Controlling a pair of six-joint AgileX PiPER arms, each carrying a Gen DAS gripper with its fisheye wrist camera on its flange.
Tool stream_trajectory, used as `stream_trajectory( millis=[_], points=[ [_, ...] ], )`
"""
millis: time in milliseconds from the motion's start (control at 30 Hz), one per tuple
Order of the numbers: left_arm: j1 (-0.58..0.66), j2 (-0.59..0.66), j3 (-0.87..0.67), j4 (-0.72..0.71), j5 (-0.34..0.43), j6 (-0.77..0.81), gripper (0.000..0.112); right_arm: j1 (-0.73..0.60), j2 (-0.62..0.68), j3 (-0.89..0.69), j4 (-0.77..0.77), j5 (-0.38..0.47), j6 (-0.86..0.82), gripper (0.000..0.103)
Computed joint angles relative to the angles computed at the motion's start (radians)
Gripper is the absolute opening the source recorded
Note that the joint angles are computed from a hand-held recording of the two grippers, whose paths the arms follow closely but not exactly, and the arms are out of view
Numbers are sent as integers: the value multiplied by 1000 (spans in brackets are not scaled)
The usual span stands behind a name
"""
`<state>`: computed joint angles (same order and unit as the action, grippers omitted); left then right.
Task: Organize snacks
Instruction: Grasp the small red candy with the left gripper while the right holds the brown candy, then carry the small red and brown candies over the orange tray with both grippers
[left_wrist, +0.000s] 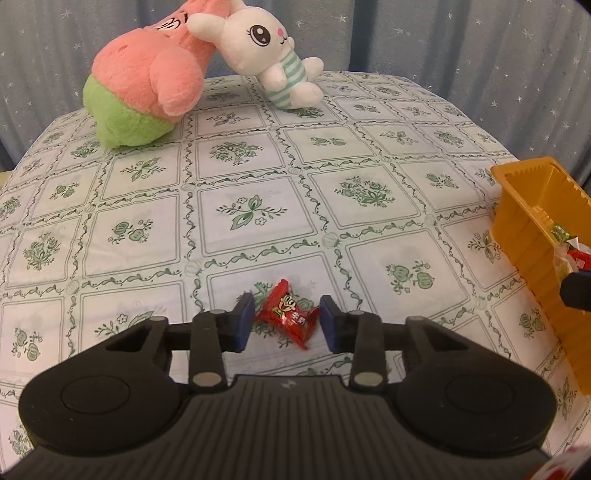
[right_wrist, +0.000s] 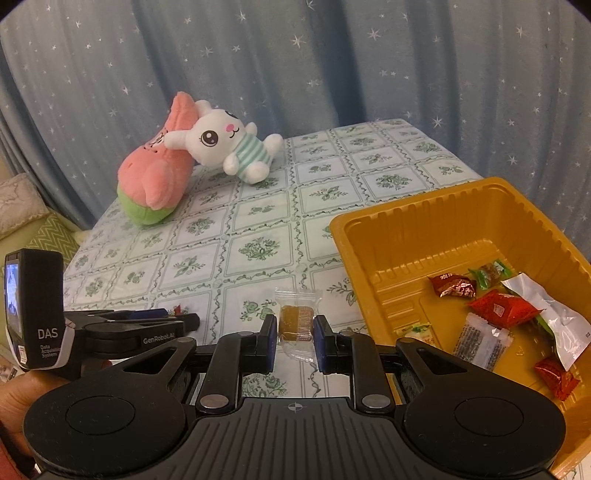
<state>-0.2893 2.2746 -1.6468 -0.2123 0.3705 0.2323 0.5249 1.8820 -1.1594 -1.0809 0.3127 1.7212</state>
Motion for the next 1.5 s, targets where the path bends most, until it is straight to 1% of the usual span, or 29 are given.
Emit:
stream_trajectory(
  millis=[67,200,300,333,433,533,700,733,767,833,933,1000,1033,1167,1300,1500],
  points=[
    [5,-12,20,-29,-3,35,32,0,-3,4,0,-3,0,21],
    [22,-51,85,-161,-2,184,33,4,-9,9,0,-8,2,21],
    [36,-79,122,-207,16,215,40,7,-12,15,5,-16,2,21],
    [40,-87,134,-225,18,228,40,9,-13,16,6,-16,3,21],
    [41,-100,148,-213,24,204,40,13,-13,22,9,-16,8,21],
    [46,-104,149,-235,39,198,40,14,-14,22,18,-14,2,21],
    [33,-91,135,-209,23,195,39,17,-17,24,9,-7,14,21],
    [30,-88,130,-193,21,184,37,18,-17,24,9,-5,14,21],
    [26,-83,122,-175,20,173,31,19,-17,24,10,-5,13,21],
    [20,-80,118,-135,13,152,24,19,-17,24,11,-5,12,21],
    [23,-83,125,-146,9,183,22,20,-17,22,21,-4,3,21],
    [19,-92,142,-128,-4,185,20,22,-16,21,27,-4,-2,21],
    [19,-96,149,-134,-6,196,17,23,-16,21,27,-4,-2,21],
    [24,-110,160,-154,13,219,16,28,-15,20,31,-8,-8,21],
    [29,-127,184,-161,10,230,15,34,-16,19,39,-11,-17,21],
    [54,-190,257,-283,2,357,15,54,-32,32,35,-11,-6,21]
  ],
)
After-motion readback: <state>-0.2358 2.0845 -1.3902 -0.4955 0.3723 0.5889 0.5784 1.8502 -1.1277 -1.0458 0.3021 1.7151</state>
